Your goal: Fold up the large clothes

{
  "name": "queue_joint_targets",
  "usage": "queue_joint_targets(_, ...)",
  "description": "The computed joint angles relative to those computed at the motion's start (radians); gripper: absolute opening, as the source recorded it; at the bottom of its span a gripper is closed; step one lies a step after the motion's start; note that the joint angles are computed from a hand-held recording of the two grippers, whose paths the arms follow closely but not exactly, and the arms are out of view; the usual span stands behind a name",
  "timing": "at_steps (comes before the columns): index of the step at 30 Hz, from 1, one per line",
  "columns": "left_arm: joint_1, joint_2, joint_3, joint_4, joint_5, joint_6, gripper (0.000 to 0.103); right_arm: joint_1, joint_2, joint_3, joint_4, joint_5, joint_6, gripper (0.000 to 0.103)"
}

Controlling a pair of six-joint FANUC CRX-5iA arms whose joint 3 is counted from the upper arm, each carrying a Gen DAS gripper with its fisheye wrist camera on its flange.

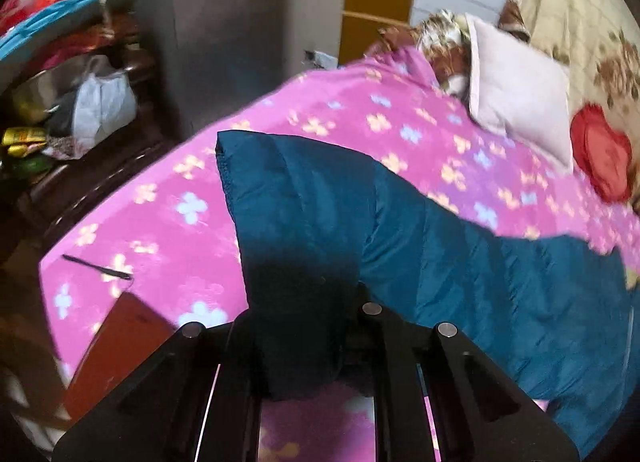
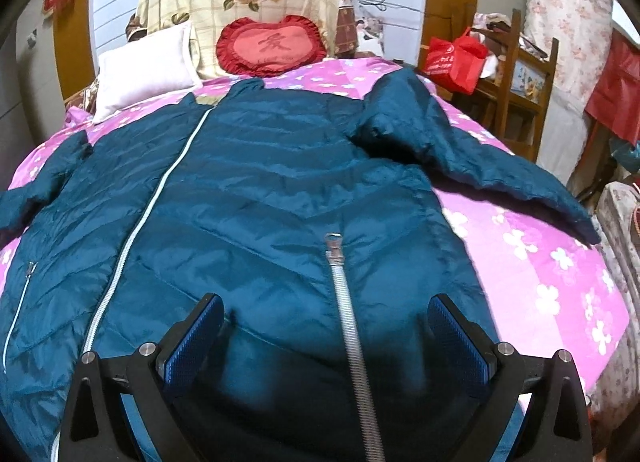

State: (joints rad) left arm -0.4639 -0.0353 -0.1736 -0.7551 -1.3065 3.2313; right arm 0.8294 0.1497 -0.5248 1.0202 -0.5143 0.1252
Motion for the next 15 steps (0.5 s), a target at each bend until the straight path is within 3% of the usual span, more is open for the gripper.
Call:
queue_joint_targets(3,-0.044,-0.028,0.030,0.006,0.142,-0.096,0.009,-0.020,-0.024,-0.024,0.019,0.019,-0.023,0.101)
queue_joint_targets(4,-0.090,0.010,0.096,-0.014,0.144,-0.146,0.009,-0.023,-0.029,-0.027,0.017,0.022,-0.023,0.101)
queue_joint_targets(6,-0.131,0.066,0.185,-0.005,0.230,-0.213,0.009,-0.028,-0.033,-0.029,0.011,0.015,-0.022,0.101)
queue_joint_targets(11,-0.181,0.304,0.485,0.097,0.396,-0.391,0.009,-0.008,-0.024,-0.016,-0.045,-0.071,0.028,0.101)
queue_joint_targets(15,-0.193,0.549,0.800,0.268,0.468,-0.643,0.009,-0.014,-0.040,-0.031,-0.045,-0.107,0.030,0.101)
